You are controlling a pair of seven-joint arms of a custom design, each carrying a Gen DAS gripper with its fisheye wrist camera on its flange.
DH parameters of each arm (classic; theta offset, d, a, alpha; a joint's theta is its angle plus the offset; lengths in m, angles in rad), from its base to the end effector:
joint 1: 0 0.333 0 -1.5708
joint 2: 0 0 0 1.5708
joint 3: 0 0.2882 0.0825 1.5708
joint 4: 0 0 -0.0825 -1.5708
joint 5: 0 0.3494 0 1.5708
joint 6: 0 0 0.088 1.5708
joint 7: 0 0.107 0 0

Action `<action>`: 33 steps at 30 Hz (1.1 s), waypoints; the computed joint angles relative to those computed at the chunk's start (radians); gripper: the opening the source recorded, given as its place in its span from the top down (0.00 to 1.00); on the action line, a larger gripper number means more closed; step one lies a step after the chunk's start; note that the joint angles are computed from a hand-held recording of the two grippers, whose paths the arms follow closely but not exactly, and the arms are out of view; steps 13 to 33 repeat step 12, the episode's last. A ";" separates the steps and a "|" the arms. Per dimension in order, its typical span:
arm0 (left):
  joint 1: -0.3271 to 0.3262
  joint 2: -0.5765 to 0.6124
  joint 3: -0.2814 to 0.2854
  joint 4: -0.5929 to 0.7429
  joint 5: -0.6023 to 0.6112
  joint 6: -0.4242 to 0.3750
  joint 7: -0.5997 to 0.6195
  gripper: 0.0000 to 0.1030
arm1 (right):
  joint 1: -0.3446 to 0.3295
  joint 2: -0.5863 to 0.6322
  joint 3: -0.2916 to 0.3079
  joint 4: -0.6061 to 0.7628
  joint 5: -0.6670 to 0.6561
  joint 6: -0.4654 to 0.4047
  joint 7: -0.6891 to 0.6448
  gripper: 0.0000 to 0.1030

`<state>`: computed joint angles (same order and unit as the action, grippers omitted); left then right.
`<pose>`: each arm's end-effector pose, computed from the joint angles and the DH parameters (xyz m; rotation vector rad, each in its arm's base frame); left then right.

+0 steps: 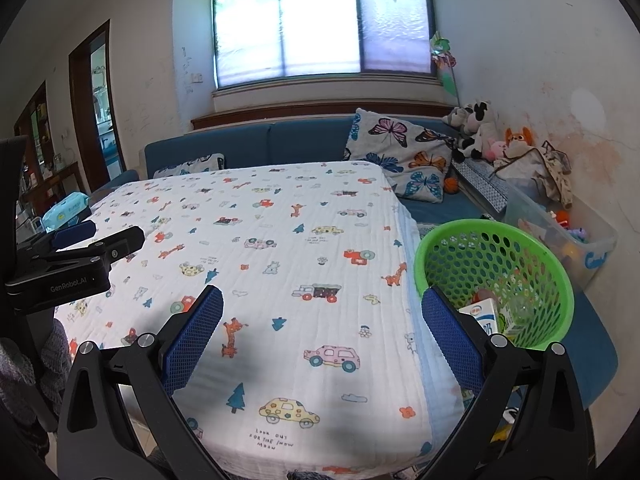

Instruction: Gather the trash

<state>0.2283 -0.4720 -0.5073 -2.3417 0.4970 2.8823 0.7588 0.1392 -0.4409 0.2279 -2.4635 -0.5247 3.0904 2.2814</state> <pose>0.4189 -0.1848 0.5788 -1.6126 1.5449 -0.8814 0.3884 0.2071 0.5567 -1.6745 1.3673 -0.7473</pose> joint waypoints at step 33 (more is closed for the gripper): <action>-0.018 0.010 0.016 0.006 -0.010 -0.012 0.006 0.07 | 0.014 0.003 -0.006 0.002 0.011 -0.006 -0.013 0.04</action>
